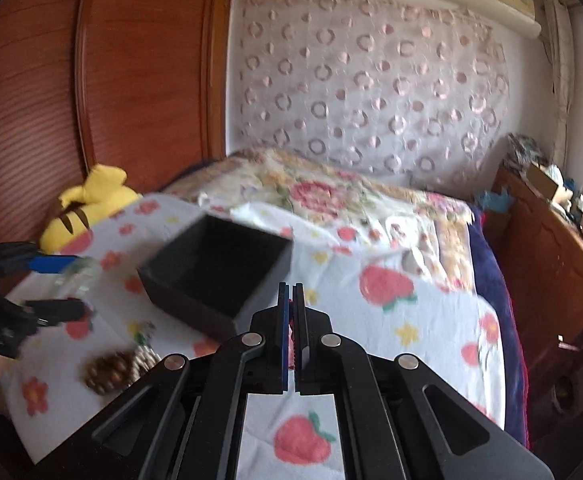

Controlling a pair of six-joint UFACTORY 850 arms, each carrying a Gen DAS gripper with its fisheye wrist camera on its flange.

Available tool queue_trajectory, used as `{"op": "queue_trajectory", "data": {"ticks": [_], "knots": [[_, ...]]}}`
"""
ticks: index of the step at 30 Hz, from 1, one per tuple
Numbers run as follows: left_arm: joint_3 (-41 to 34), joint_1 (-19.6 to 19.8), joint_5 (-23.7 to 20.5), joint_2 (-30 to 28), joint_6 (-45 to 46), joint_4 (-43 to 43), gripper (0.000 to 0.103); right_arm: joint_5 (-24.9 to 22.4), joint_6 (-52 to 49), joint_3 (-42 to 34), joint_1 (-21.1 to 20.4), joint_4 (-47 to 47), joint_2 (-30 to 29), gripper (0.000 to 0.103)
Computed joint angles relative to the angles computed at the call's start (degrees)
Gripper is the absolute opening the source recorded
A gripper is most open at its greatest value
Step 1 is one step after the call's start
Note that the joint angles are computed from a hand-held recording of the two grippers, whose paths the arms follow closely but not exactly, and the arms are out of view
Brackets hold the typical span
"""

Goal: Organize jewelry
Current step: 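Lift the jade bangle with the left tool while the right tool carries the pendant toward the box, then open the left tool over the black box while the right tool drops the pendant inside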

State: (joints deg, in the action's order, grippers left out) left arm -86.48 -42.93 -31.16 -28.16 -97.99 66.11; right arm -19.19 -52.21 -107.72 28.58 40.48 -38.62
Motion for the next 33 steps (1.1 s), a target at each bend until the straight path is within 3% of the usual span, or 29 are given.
{"op": "queue_trajectory", "data": {"ticks": [9, 17, 22, 28, 33], "knots": [[-14.7, 4.4, -2.1, -8.9, 16.1, -11.6, 0.069, -2.4, 3.3, -8.4, 1.0, -3.6, -3.3, 0.002], [-20.9, 7.1, -2.7, -13.8, 22.9, -20.4, 0.069, -5.7, 5.6, -14.6, 1.4, -5.5, -6.9, 0.002], [-19.8, 7.1, -1.9, -13.4, 21.0, -18.9, 0.073, -7.1, 5.7, -15.8, 1.5, -5.5, -8.2, 0.002], [-13.8, 6.4, -0.7, -9.2, 12.0, -11.6, 0.075, -9.9, 6.2, -19.4, 2.0, -4.9, -11.1, 0.002], [-7.7, 5.0, -2.9, -5.4, 4.6, -4.9, 0.077, -13.1, 8.0, -23.7, 2.7, -6.0, -14.2, 0.003]]}}
